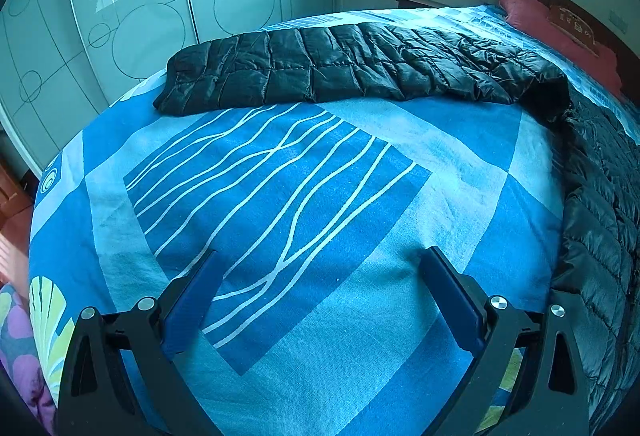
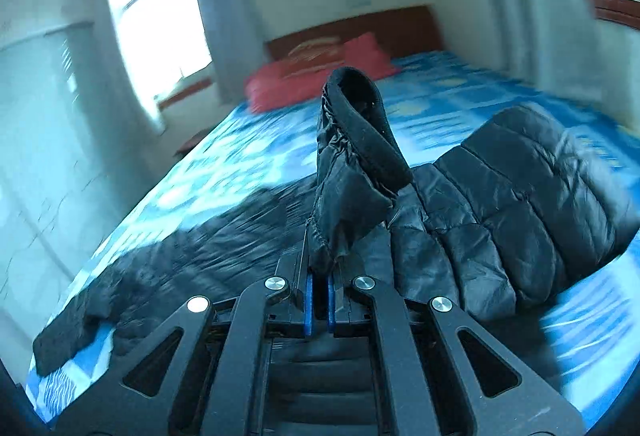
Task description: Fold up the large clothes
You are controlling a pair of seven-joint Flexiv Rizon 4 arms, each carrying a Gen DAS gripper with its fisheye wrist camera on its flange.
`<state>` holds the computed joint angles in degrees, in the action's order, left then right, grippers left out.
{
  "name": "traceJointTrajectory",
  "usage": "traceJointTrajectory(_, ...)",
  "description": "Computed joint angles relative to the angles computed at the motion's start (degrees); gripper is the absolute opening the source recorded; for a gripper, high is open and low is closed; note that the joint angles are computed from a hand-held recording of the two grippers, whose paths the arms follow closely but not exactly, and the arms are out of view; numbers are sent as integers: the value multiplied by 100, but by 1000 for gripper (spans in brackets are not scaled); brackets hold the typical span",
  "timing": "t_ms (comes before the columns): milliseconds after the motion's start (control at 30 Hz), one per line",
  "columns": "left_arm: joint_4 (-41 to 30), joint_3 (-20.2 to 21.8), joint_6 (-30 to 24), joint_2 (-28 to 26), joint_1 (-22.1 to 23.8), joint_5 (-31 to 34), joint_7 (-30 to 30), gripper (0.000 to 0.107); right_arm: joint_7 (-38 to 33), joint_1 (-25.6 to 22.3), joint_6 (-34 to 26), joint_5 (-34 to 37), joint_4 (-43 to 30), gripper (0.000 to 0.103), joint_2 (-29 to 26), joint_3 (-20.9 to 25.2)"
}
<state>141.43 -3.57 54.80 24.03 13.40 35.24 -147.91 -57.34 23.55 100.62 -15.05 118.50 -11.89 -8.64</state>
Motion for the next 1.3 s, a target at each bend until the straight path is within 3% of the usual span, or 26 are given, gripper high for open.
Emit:
traceJointTrajectory(67,1,-18,-3,1,7,17,-18,99,145,453,-115,-218,-176,4,-202,-171)
traceJointTrajectory(133,-2,-32,-1,-1,11,31,-38,99,114,508,-270,-218,-382,4,-386,13)
traceJointTrajectory(200,-3,-35,0,0,8,38,-48,99,52,191,-545,-228,-696,4,-628,618)
traceJointTrajectory(400,3,-22,26,0,6,40,-53,99,-166,-103,-1382,-359,-1299,6,-1236,1406)
traceJointTrajectory(500,-3,-27,18,-2,12,47,-51,99,-547,-377,-1865,-198,-1435,15,-1363,1846)
traceJointTrajectory(567,3,-20,19,3,8,44,-46,99,-1011,-670,-2009,98,-1507,35,-1388,2285)
traceJointTrajectory(600,3,-20,19,3,9,43,-46,99,-1400,-833,-1980,405,-1500,52,-1353,2545)
traceJointTrajectory(633,3,-21,20,3,9,43,-45,99,-1482,-874,-1910,437,-1452,57,-1320,2619)
traceJointTrajectory(767,4,-24,21,2,10,44,-50,99,-2486,-1560,-1778,1308,-1112,57,-811,3335)
traceJointTrajectory(833,8,-21,35,1,9,41,-53,99,-2890,-1882,-1726,1706,-938,56,-522,3460)
traceJointTrajectory(900,11,-21,38,2,13,44,-52,99,-3128,-2114,-1691,2021,-838,51,-299,3333)
traceJointTrajectory(933,13,-20,39,3,15,46,-50,99,-3182,-2232,-1723,2144,-797,41,-185,3163)
traceJointTrajectory(1033,8,-28,33,2,20,44,-50,99,-2685,-2221,-1683,2013,-664,24,5,2148)
traceJointTrajectory(1100,8,-32,18,6,19,49,-48,99,-2457,-2478,-1641,2309,-750,15,-30,1801)
traceJointTrajectory(1167,1,-43,2,2,21,61,-57,99,-2230,-2593,-1619,2286,-789,13,-134,1504)
traceJointTrajectory(1300,-28,-51,-55,-15,9,71,-54,99,-2648,-2865,-2040,2207,-980,10,-475,1623)
